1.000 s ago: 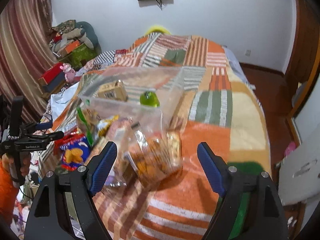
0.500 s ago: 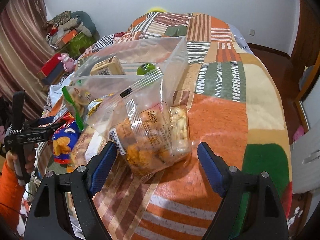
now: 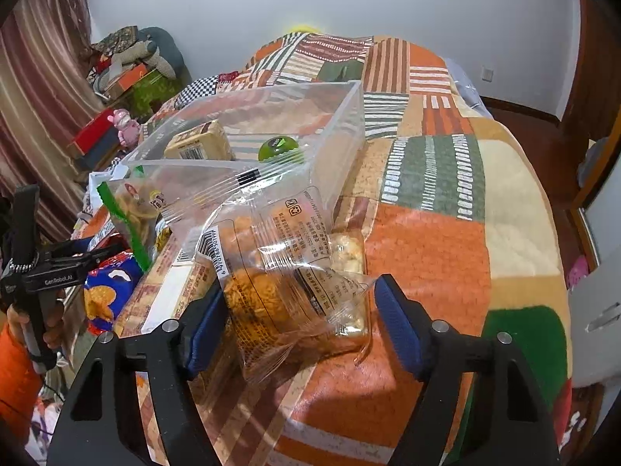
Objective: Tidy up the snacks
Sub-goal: 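Grasp the red snack bag with left tool while right tool grasps bagged cookies, then place red snack bag and cookie bag into the clear box, open both tools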
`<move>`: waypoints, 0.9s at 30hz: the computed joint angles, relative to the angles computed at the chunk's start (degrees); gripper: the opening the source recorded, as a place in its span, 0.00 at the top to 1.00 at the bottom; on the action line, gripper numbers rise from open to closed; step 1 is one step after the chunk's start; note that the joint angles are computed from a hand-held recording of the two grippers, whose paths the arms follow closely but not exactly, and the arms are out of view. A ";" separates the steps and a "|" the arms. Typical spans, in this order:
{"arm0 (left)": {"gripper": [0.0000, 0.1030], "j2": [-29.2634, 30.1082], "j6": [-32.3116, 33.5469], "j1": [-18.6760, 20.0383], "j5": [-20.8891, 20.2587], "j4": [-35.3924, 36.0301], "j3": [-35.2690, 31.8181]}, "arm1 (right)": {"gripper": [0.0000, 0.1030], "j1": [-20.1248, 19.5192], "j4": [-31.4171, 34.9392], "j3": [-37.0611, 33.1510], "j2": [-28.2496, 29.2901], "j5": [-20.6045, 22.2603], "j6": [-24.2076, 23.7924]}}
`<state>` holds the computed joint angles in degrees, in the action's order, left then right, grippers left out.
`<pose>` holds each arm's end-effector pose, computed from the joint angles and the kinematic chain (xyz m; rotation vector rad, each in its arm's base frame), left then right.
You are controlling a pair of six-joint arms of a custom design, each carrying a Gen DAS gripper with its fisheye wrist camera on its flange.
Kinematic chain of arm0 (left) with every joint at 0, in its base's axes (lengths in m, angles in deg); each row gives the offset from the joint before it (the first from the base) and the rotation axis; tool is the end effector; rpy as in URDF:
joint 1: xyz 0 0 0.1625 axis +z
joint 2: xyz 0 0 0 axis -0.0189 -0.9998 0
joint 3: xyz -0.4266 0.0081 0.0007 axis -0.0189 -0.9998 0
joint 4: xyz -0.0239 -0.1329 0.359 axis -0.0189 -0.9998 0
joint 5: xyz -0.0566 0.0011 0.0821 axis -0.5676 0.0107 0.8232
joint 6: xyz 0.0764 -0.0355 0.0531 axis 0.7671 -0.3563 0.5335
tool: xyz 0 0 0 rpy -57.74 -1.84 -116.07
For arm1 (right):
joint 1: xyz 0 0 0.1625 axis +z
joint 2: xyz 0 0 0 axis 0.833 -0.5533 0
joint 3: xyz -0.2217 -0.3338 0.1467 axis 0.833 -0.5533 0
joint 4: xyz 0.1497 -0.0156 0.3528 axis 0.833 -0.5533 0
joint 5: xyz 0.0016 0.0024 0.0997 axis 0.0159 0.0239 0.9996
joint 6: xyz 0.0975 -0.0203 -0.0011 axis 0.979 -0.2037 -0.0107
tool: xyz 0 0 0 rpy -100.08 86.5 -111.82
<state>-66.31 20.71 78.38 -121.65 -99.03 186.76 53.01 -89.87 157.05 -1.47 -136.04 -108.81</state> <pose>0.0593 -0.6241 0.3441 0.1230 2.4131 -0.7869 0.3318 -0.6631 -0.0110 0.7880 -2.5377 0.6047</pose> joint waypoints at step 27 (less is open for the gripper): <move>0.35 -3.78 7.53 -8.34 4.64 -13.51 3.01 | 0.59 1.57 -8.09 2.65 -2.91 3.96 -1.85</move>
